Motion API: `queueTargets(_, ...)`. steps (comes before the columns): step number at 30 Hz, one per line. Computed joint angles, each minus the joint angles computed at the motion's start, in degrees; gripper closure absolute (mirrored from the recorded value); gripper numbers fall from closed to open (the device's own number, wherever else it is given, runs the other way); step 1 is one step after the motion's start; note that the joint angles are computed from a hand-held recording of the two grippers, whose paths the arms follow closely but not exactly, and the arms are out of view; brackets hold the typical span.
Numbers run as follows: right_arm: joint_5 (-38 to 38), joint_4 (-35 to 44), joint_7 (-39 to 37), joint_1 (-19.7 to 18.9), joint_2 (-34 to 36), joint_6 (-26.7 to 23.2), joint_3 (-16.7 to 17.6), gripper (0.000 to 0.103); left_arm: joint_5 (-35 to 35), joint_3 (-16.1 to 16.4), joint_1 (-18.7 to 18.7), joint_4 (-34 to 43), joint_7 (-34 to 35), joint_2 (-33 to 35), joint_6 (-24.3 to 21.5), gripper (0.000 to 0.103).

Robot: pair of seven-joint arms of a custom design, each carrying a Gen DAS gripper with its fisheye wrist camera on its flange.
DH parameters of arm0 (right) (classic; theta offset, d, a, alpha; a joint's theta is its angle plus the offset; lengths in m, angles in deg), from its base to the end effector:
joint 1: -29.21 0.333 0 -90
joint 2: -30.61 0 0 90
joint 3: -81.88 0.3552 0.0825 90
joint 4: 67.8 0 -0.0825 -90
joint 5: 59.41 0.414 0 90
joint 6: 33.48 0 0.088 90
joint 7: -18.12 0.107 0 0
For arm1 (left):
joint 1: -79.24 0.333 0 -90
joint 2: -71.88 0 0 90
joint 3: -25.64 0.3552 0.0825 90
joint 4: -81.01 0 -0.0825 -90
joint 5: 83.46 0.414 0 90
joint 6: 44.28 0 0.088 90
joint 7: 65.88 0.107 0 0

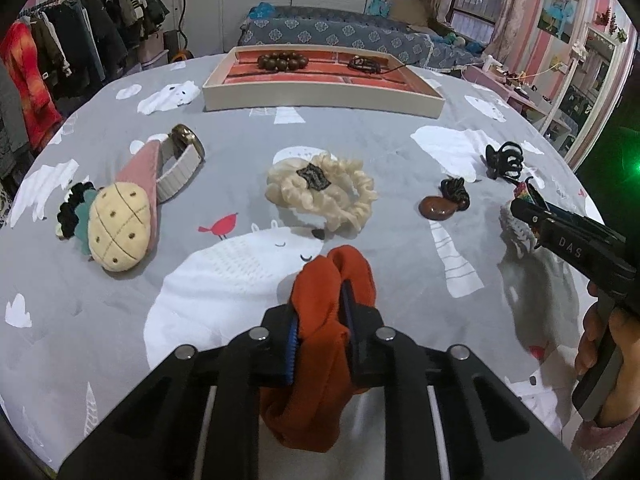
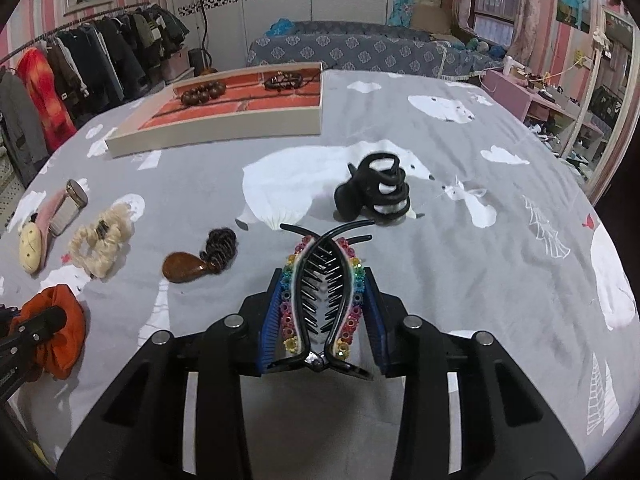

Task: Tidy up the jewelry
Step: 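Close the left tool on the orange scrunchie while the right tool grips the rainbow claw clip, then carry the scrunchie and claw clip into the tray and open both tools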

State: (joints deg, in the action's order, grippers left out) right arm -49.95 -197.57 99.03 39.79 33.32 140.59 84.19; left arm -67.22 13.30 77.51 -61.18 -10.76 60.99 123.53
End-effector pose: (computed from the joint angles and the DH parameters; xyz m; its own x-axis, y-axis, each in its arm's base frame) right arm 0.5842 0.1206 0.4428 0.2299 -0.9730 -0.0183 -0.7297 -0.1599 -0.6648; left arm 0.4923 -0.1445 0.4476 0.0583 -0.9920 0.1116 -0.7967 -0.1136 -0.5936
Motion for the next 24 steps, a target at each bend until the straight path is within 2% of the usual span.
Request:
queueTargets(6,4.0,1.5,-3.6,0.0,0.0,0.1,0.8,0.065,-0.3,0.5,0.4,0.4,0.9,-1.3,0.9,0.085)
queueTargets(11,4.2,4.4,-4.1,0.2,1.2,-0.3,0.9,0.065,1.3,0.3,2.5,3.2,0.7,-0.5,2.0,0.085)
queueTargets(14,4.4,6.7,-4.4,0.1,2.2,-0.7,1.2,0.065,6.0,-1.0,5.7,6.3,-2.8,1.2,2.0,0.085)
queueTargets(17,4.9,10.0,-5.1,-0.2,3.8,-1.6,1.7,0.065,6.9,0.5,5.6,10.0,-2.6,3.5,1.6,0.085)
queueTargets(20,2.5,15.1,-3.5,0.4,6.7,-3.3,1.3,0.065,13.4,0.8,6.7,14.8,-6.7,6.4,0.7,0.085)
queueTargets(23,-2.0,20.8,0.0,1.8,10.3,-5.4,-0.1,0.065,11.8,3.3,5.0,20.9,-3.8,10.8,-0.7,0.085)
queueTargets(24,-3.7,23.0,1.4,2.4,11.7,-6.0,-0.6,0.065,13.1,4.1,4.4,22.5,-4.8,11.9,-1.4,0.085)
